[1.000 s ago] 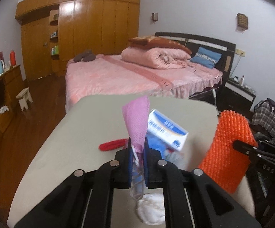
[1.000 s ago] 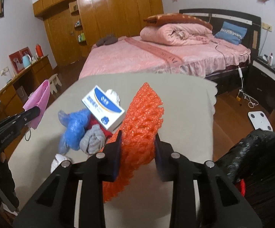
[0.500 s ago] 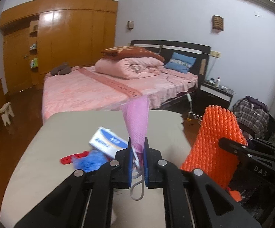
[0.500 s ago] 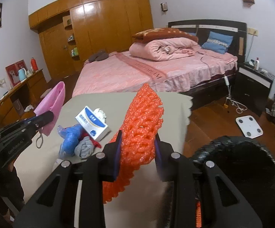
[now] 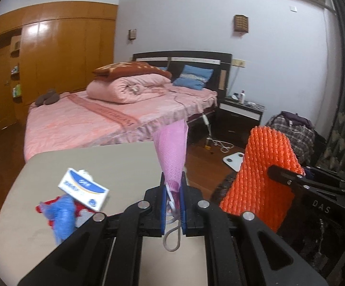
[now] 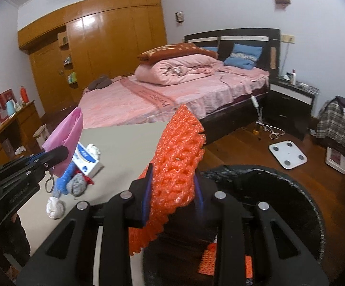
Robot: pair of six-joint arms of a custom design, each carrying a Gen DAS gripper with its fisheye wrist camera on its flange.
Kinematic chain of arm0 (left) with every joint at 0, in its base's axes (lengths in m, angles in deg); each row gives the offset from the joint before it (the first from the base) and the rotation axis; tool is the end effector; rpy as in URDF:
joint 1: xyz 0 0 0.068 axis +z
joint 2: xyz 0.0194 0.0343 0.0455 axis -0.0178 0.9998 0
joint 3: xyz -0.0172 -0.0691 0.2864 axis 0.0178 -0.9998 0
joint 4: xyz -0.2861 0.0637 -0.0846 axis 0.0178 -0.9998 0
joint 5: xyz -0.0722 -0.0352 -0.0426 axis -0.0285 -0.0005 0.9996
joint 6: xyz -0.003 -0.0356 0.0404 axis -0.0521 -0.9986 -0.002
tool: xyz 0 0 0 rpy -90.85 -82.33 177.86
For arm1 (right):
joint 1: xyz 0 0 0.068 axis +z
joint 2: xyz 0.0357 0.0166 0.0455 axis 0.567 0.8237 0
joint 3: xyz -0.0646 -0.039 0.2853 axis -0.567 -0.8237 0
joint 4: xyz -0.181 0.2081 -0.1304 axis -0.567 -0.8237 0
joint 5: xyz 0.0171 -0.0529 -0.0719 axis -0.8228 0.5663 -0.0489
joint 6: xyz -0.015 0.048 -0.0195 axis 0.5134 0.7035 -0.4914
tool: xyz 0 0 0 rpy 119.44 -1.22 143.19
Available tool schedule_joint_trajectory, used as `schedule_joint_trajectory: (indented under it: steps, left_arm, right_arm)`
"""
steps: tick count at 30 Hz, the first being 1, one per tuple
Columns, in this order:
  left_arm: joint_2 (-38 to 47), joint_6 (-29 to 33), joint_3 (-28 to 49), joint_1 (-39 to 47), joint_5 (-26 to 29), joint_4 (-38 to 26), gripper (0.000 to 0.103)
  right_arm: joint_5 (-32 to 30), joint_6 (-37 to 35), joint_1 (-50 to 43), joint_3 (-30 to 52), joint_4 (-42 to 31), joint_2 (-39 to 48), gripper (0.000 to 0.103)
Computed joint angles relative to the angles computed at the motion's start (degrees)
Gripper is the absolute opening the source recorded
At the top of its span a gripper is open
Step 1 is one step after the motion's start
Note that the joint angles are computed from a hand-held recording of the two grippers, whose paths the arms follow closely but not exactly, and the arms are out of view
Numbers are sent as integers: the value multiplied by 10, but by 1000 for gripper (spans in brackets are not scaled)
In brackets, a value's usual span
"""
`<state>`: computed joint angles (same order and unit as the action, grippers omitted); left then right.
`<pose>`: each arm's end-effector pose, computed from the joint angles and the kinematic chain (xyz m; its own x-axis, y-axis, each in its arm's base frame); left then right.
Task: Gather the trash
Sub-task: 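Carry the orange mesh to the bin with the right tool while the left tool carries the pink mask, then open both tools over the bin to drop the mesh and mask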
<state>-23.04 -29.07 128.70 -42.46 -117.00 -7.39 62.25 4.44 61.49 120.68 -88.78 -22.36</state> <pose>0.2136 -0.1640 0.2510 -0.4826 -0.0212 -0.8756 0.0635 0.9962 -0.0591 0.2380 0.1199 0.2496 -0.5464 -0.1013 -0.8314 -0.3489 0.9300 0.1160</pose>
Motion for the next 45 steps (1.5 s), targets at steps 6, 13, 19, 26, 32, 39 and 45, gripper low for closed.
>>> schedule_joint_trajectory:
  steps: [6,13,19,26,32,39,45]
  left_arm:
    - [68,-3,38,-39,9,28,9]
    - [165,2,90,-66,36,76,9]
    - [245,10,136,-78,82,105,11]
    - [293,9,162,-78,117,116,49]
    - [256,9,134,-79,67,109,69]
    - [145,-1,49,-57,-5,74,79]
    - [28,-15,-33,-12,-47,14,79]
  right_arm:
    - [-23,-18,-71,-35,-15,-41,29]
    - [-46,-50,-152,-65,-27,-62,33]
    - [-55,-77,-222,-92,-24,-69,45]
    - [-56,-106,-281,-119,-14,-84,81]
    - [-55,-95,-285,-132,-9,-115,96]
    - [-1,-35,-167,-115,0,-109,97]
    - [45,15,-45,-90,28,-54,97]
